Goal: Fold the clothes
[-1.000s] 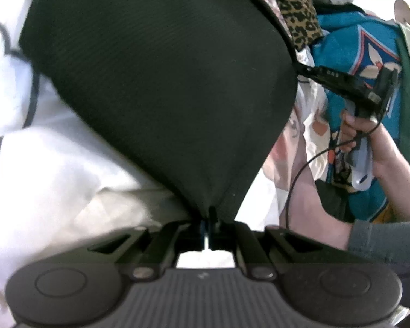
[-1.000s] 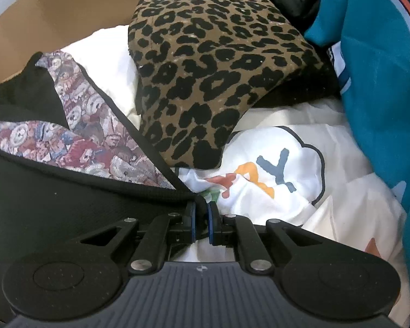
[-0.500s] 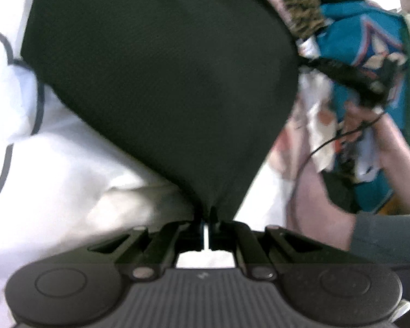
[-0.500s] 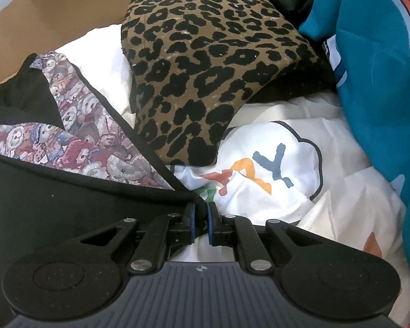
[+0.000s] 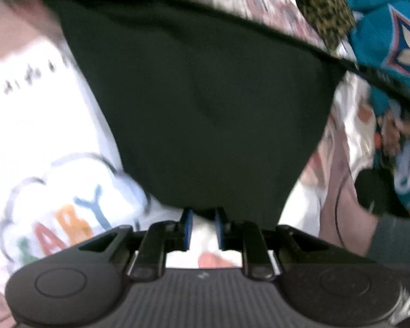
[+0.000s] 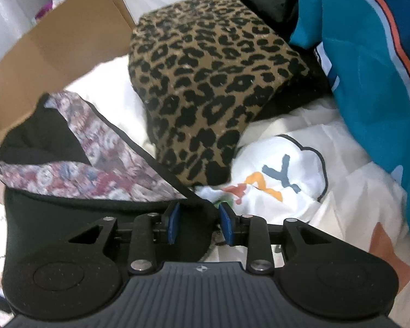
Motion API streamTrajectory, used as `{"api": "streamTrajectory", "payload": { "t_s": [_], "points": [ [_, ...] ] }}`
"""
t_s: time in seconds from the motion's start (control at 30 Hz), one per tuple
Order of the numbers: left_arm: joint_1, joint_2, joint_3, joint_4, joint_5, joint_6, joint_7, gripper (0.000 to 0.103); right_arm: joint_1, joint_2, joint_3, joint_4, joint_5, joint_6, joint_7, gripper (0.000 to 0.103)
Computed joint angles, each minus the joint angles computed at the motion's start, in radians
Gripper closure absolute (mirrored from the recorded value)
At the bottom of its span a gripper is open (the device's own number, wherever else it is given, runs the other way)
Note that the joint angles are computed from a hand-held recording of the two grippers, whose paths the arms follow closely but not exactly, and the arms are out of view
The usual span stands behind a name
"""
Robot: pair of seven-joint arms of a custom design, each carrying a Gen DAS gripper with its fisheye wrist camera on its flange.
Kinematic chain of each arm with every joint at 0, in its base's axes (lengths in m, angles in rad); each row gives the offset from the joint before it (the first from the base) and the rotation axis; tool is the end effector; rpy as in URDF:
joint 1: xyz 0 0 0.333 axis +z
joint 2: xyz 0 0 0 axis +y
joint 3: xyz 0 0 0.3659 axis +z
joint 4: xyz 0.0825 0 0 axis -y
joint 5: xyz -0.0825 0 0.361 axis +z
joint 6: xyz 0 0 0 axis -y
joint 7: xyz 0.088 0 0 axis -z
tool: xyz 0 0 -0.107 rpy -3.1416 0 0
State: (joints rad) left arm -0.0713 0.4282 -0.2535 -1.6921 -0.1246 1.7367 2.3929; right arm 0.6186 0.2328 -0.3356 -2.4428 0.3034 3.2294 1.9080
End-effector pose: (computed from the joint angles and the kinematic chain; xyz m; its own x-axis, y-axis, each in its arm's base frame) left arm 0.5894 -0.1898 0.3903 -0.8040 -0.4312 0.4094 -0.4328 0.8965 0.0945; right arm 0.5135 0.1247 0.3466 -0.2580 -0.9362 -0.2386 -0.8035 0.3451 -0.4851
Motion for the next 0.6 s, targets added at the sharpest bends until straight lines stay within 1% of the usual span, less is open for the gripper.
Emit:
{"api": "streamTrajectory", "payload": {
  "t_s": [0.03,0.07,0.1,0.13,0.2,0.27,0.3,0.33,0.4,0.43,0.47,0.5,0.53,0.57,0.6],
  "points": [
    [-0.01,-0.01,-0.001,0.006,-0.007,0.011,-0.035,0.085,0.024,-0.001,-0.022,-0.003,-0.004,0.013,0.0,0.065],
    [-0.02,-0.019,-0.002,0.012,-0.013,0.022,-0.07,0.085,0.061,0.0,-0.057,-0.006,-0.001,0.029,-0.004,0.065],
    [-0.03,-0.028,-0.003,0.019,-0.017,0.033,-0.106,0.085,0.065,-0.001,-0.056,-0.007,0.009,0.046,-0.017,0.065],
    [-0.041,-0.038,-0.004,0.025,-0.017,0.048,-0.137,0.085,0.034,-0.004,-0.021,-0.006,0.017,0.062,-0.026,0.065],
    [-0.064,-0.062,-0.005,0.03,0.001,0.081,-0.192,0.084,-0.096,-0.012,0.115,-0.005,0.016,0.097,-0.033,0.065],
    [-0.082,-0.077,-0.003,0.04,0.022,0.09,-0.244,0.084,-0.227,-0.016,0.249,-0.004,-0.004,0.13,-0.023,0.065],
    [-0.091,-0.085,-0.002,0.048,0.031,0.089,-0.274,0.082,-0.309,-0.017,0.332,-0.005,-0.033,0.148,-0.01,0.065],
    [-0.098,-0.093,-0.002,0.054,0.037,0.087,-0.299,0.08,-0.378,-0.019,0.401,-0.008,-0.061,0.165,0.001,0.065],
    [-0.109,-0.112,-0.006,0.054,0.041,0.09,-0.335,0.071,-0.477,-0.023,0.503,-0.019,-0.109,0.199,0.031,0.065],
    [-0.117,-0.124,-0.009,0.041,0.042,0.108,-0.352,0.071,-0.518,-0.024,0.543,-0.025,-0.144,0.216,0.055,0.065],
    [-0.122,-0.127,-0.013,0.035,0.039,0.12,-0.36,0.071,-0.528,-0.028,0.548,-0.03,-0.189,0.228,0.089,0.065],
    [-0.125,-0.119,-0.017,0.042,0.031,0.119,-0.361,0.072,-0.502,-0.035,0.532,-0.031,-0.173,0.227,0.067,0.065],
    [-0.128,-0.115,-0.02,0.041,0.024,0.13,-0.362,0.072,-0.442,-0.043,0.49,-0.028,-0.121,0.222,0.014,0.063],
    [-0.131,-0.116,-0.022,0.029,0.022,0.163,-0.365,0.072,-0.372,-0.049,0.439,-0.024,-0.066,0.216,-0.041,0.061],
    [-0.132,-0.113,-0.024,0.023,0.014,0.187,-0.366,0.072,-0.337,-0.052,0.42,-0.024,-0.043,0.226,-0.075,0.058]
  ]
}}
